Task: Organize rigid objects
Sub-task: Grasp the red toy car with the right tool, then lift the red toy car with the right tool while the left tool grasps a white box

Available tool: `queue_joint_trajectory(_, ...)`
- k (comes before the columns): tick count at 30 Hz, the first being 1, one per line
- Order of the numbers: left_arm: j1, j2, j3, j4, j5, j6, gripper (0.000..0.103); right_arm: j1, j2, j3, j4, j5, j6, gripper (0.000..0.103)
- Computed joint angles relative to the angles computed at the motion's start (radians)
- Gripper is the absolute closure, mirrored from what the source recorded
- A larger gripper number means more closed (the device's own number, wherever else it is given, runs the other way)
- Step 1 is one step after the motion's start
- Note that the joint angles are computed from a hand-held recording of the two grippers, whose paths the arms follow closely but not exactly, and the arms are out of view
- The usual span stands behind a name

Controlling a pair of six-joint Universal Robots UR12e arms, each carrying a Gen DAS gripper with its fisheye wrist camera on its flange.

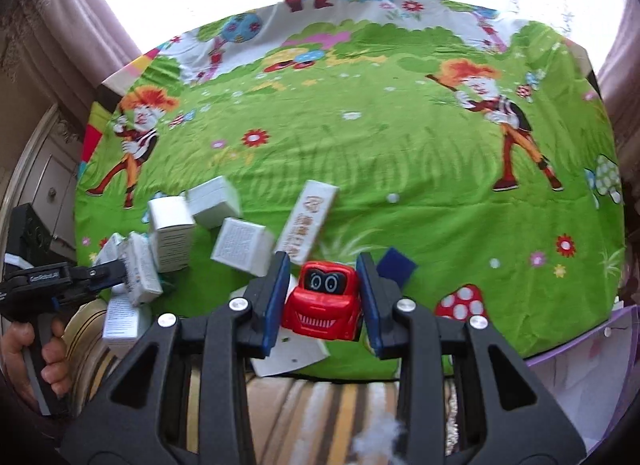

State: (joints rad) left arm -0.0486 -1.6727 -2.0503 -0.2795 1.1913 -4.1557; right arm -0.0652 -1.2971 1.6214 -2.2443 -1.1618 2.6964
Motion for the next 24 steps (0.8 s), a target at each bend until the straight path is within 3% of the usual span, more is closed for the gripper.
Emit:
queue_joint_trajectory(8, -0.007, -0.004, 0.008, -0.008, 0.004, 0.004, 0.085, -0.030, 0.060, 0.011, -0.161, -0.100, 0.134, 0.064)
queue_joint_trajectory(13, -0.011, -0.001, 0.011, -0.013, 0.015, 0.012, 0.085, -0.037, 0.074, 0.009, -0.104, -0.132, 0.130, 0.065)
queue_joint_trajectory(15, -0.012, -0.003, 0.014, -0.018, 0.017, 0.014, 0.079, -0.040, 0.063, 0.020, -0.096, -0.136, 0.116, 0.065)
queue_joint_trajectory(17, -0.013, -0.003, 0.017, -0.021, 0.020, 0.013, 0.061, -0.046, 0.058, 0.019, -0.055, -0.121, 0.106, 0.065)
queue_joint_trajectory(20, -0.017, -0.004, 0.030, -0.039, 0.043, 0.013, 0.046, -0.055, 0.049, 0.027, -0.026, -0.105, 0.096, 0.065)
queue_joint_trajectory(24, -0.025, -0.014, 0.063, -0.100, 0.082, 0.039, 0.043, -0.067, 0.035, 0.042, -0.022, -0.087, 0.090, 0.065)
